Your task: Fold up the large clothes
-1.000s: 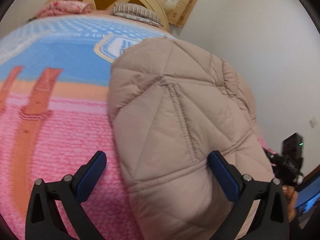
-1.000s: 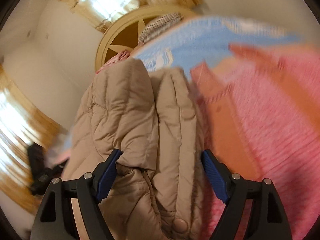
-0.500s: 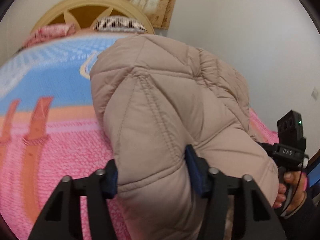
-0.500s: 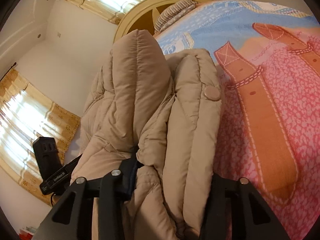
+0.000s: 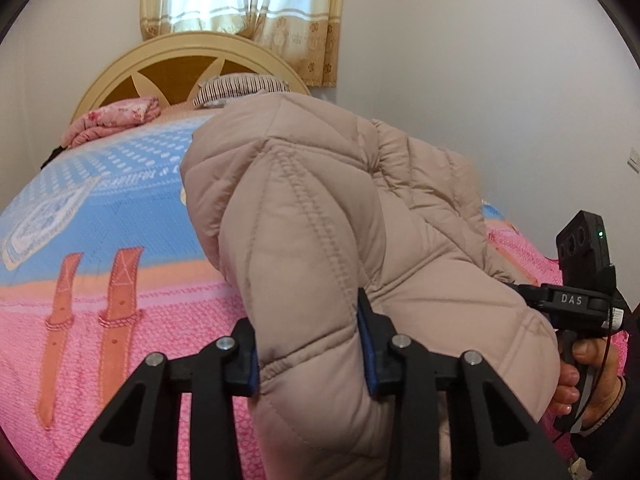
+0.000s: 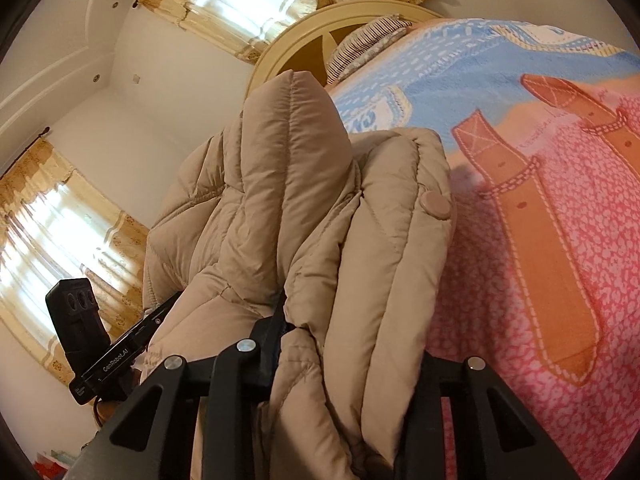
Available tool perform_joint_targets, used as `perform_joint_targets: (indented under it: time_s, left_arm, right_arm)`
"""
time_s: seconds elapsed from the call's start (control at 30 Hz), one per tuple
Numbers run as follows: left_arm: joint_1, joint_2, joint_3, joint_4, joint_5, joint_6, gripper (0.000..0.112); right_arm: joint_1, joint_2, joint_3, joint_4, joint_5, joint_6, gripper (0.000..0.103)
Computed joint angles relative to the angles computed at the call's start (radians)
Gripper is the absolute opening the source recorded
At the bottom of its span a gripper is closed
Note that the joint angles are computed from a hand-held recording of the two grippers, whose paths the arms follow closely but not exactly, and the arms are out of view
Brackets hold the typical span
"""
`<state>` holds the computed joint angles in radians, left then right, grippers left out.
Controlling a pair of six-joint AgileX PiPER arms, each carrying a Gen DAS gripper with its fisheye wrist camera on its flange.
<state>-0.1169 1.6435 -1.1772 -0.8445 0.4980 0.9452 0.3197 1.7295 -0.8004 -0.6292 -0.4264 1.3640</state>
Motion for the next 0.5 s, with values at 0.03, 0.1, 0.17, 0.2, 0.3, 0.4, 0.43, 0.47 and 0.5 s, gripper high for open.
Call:
perform_joint_targets:
  time_s: [0.03, 0.1, 0.17, 0.2, 0.3, 0.4, 0.43, 0.47, 0.5]
  left_arm:
    - [0.005, 0.000, -0.004, -0.004, 0.001, 0.008, 0.037]
    - [0.017, -0.029, 0.015, -0.013, -0.003, 0.023, 0.036]
    - [0.046, -0.011, -0.017, -0.022, 0.013, 0.044, 0.035]
    - [0.055, -0.013, -0.019, -0.026, 0.013, 0.054, 0.035]
    - [0.092, -0.028, -0.021, -0.029, 0.017, 0.067, 0.035]
    - [0.136, -0.037, -0.026, -0.043, 0.030, 0.088, 0.035]
    - [0.148, -0.037, -0.028, -0.048, 0.032, 0.095, 0.035]
    - [0.164, -0.039, -0.030, -0.052, 0.035, 0.101, 0.035]
    - [0.182, -0.039, -0.032, -0.059, 0.037, 0.110, 0.035]
  right_arm:
    - [0.002, 0.003, -0.008, 0.000, -0.005, 0.000, 0.030]
    - [0.009, 0.012, -0.029, -0.008, -0.006, 0.009, 0.030]
    - [0.018, 0.027, -0.063, -0.032, -0.006, 0.034, 0.030]
    - [0.023, 0.031, -0.075, -0.038, -0.002, 0.041, 0.030]
    - [0.045, 0.064, -0.134, -0.057, 0.001, 0.064, 0.030]
    - [0.074, 0.102, -0.215, -0.103, 0.025, 0.111, 0.030]
    - [0.082, 0.115, -0.243, -0.129, 0.035, 0.135, 0.030]
    - [0.092, 0.136, -0.288, -0.179, 0.049, 0.181, 0.030]
    - [0.099, 0.149, -0.318, -0.213, 0.059, 0.212, 0.030]
